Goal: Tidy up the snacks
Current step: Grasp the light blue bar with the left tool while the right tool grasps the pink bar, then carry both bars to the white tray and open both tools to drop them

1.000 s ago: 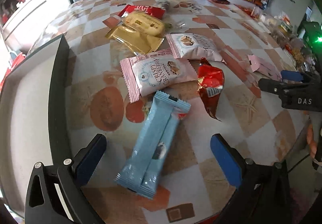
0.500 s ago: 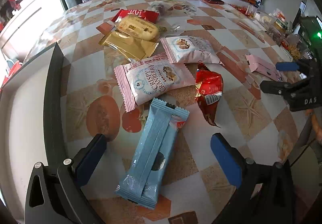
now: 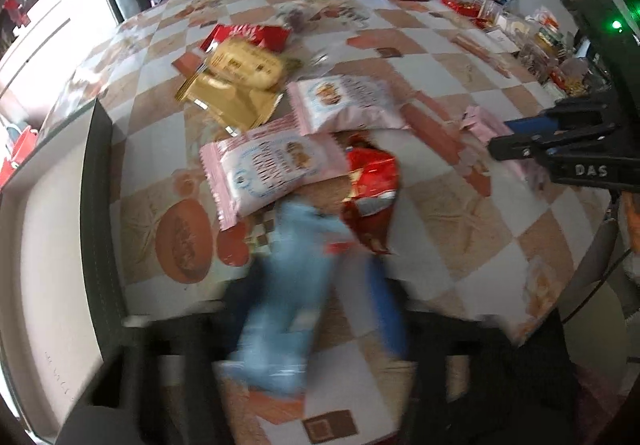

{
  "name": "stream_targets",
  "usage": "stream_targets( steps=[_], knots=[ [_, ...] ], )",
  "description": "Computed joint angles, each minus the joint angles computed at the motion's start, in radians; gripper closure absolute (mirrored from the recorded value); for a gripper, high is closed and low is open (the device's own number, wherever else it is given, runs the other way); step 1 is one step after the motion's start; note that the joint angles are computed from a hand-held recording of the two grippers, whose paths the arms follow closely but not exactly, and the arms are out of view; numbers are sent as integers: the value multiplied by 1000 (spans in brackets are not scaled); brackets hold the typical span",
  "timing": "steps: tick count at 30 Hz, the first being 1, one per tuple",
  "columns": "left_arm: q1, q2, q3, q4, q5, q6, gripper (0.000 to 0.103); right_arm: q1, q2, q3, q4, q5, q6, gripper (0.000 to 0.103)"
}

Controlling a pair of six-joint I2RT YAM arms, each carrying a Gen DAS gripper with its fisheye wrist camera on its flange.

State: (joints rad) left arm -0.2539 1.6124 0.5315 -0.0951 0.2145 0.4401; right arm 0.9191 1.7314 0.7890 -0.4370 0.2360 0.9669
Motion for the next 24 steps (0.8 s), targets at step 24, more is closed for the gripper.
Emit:
stream_targets(
  steps=[24],
  knots=[
    [285,-272,-2,-192,161,13,77,139,-111,12,116,66,221,76]
  ],
)
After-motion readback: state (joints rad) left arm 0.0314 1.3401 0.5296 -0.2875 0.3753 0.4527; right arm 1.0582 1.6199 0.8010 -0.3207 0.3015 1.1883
